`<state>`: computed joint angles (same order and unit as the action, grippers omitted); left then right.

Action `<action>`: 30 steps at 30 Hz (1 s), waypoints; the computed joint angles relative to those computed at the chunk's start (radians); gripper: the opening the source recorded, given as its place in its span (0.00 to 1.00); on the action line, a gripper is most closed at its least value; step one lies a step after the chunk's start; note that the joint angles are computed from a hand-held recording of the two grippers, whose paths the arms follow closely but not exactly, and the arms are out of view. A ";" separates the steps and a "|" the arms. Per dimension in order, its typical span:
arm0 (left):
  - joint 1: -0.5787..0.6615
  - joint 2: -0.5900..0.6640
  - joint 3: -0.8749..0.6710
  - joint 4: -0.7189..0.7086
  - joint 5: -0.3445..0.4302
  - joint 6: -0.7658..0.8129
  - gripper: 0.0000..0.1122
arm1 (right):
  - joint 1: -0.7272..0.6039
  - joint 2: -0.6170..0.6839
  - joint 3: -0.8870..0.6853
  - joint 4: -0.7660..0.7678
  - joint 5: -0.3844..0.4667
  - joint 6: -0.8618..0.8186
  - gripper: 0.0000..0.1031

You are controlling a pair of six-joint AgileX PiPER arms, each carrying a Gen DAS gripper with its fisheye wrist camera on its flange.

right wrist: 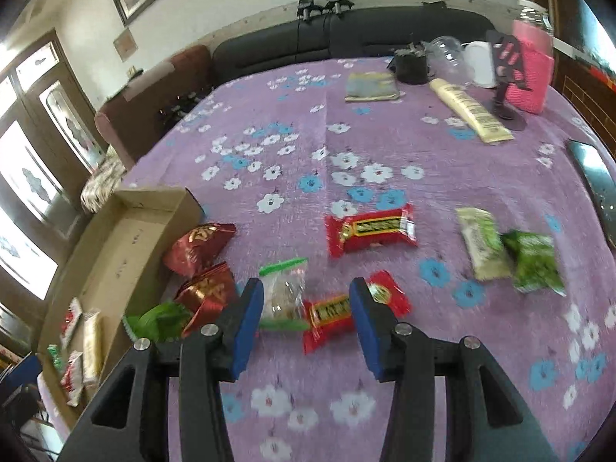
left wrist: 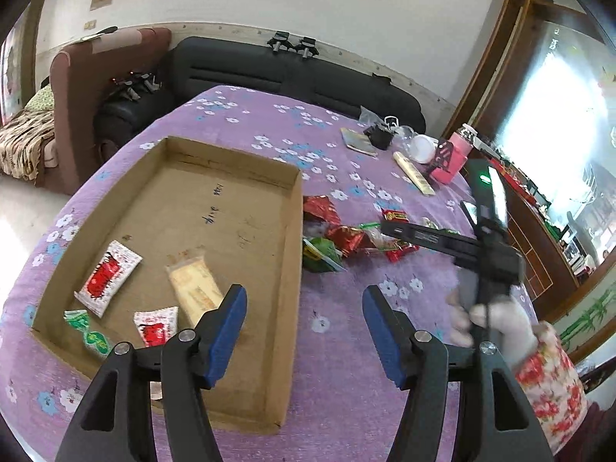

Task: Organize snacks
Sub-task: 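Grasp the small clear bag with the right tool while the left tool grasps a red candy wrapper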

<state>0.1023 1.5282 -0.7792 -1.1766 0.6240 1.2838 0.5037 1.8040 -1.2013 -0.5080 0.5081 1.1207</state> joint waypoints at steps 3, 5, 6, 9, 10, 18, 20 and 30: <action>-0.027 0.002 -0.001 0.009 -0.013 -0.008 0.59 | 0.008 0.063 -0.081 0.042 0.040 -0.083 0.46; -0.048 0.004 -0.004 0.019 -0.023 -0.017 0.59 | 0.020 0.105 -0.121 0.055 0.084 -0.121 0.43; -0.061 0.004 -0.006 0.023 -0.028 -0.019 0.59 | 0.036 0.111 -0.120 0.001 0.112 -0.081 0.37; -0.105 0.011 -0.014 0.026 -0.045 -0.018 0.59 | 0.026 0.057 -0.032 0.016 0.049 -0.064 0.28; -0.126 0.016 -0.021 0.032 -0.052 -0.022 0.59 | 0.022 0.032 0.003 0.017 0.029 -0.050 0.28; -0.346 0.176 -0.192 0.190 -0.152 -0.236 0.59 | -0.019 -0.254 0.347 -0.165 -0.187 0.231 0.28; -0.385 0.267 -0.296 0.293 -0.142 -0.372 0.59 | -0.027 -0.289 0.389 -0.267 -0.214 0.341 0.28; -0.520 0.522 -0.595 0.823 -0.171 -0.904 0.41 | -0.119 -0.319 0.449 -0.036 -0.351 0.117 0.28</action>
